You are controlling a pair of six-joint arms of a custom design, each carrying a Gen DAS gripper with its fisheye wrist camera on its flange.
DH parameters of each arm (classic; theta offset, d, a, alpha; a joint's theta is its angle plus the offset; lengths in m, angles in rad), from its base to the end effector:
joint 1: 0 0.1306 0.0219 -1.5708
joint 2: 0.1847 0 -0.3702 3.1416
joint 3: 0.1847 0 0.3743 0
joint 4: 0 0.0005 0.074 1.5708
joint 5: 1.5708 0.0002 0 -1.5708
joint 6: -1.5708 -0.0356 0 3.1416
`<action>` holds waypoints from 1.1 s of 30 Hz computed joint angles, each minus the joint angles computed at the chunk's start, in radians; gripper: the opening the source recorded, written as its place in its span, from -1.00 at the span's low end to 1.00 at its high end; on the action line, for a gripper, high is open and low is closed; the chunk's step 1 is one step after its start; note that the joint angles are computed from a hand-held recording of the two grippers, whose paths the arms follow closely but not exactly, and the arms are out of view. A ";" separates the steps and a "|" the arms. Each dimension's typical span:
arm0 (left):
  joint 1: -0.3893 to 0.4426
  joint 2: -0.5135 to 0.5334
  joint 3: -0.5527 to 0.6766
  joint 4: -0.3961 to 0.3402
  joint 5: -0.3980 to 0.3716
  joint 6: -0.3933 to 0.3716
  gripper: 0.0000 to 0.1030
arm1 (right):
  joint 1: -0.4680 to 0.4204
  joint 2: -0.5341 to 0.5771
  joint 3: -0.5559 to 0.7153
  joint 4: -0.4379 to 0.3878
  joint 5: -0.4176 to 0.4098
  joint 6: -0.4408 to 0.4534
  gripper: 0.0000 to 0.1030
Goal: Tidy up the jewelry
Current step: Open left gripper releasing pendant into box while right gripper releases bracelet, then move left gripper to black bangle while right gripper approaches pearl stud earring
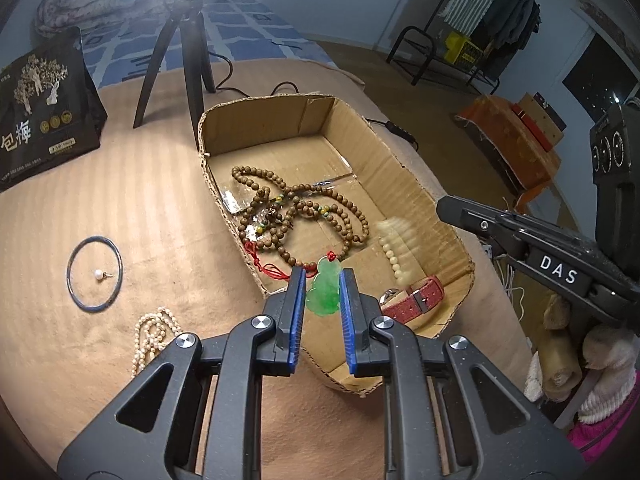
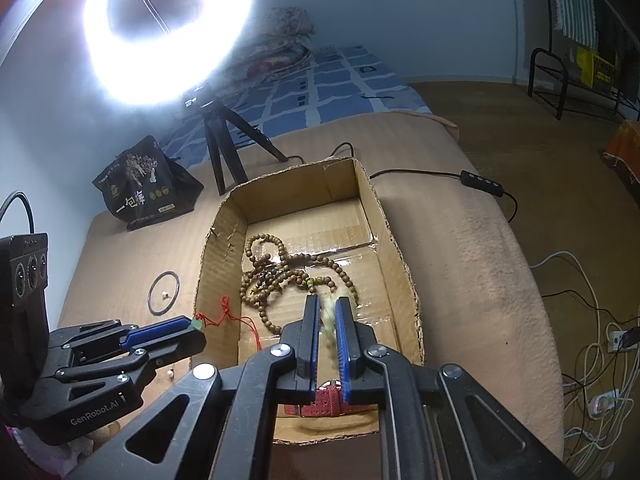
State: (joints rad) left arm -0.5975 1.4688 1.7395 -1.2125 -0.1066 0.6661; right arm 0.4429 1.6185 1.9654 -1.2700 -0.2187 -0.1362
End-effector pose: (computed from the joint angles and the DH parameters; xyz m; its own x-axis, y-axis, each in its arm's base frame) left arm 0.3965 -0.2658 0.5110 -0.8393 -0.1720 -0.5157 -0.0140 0.9551 -0.2959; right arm 0.4709 0.2314 0.5313 -0.7867 -0.2265 -0.5743 -0.4338 0.8647 0.2533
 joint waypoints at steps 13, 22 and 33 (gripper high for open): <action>0.012 -0.017 -0.013 -0.021 -0.027 0.004 -0.10 | 0.006 -0.027 -0.026 0.053 0.032 -0.011 0.55; 0.031 -0.062 -0.051 -0.042 -0.049 -0.003 -0.09 | 0.021 -0.038 -0.036 0.066 0.039 -0.013 0.73; 0.128 -0.180 -0.150 -0.065 -0.071 -0.028 0.22 | 0.078 -0.046 -0.029 0.082 0.036 -0.006 0.75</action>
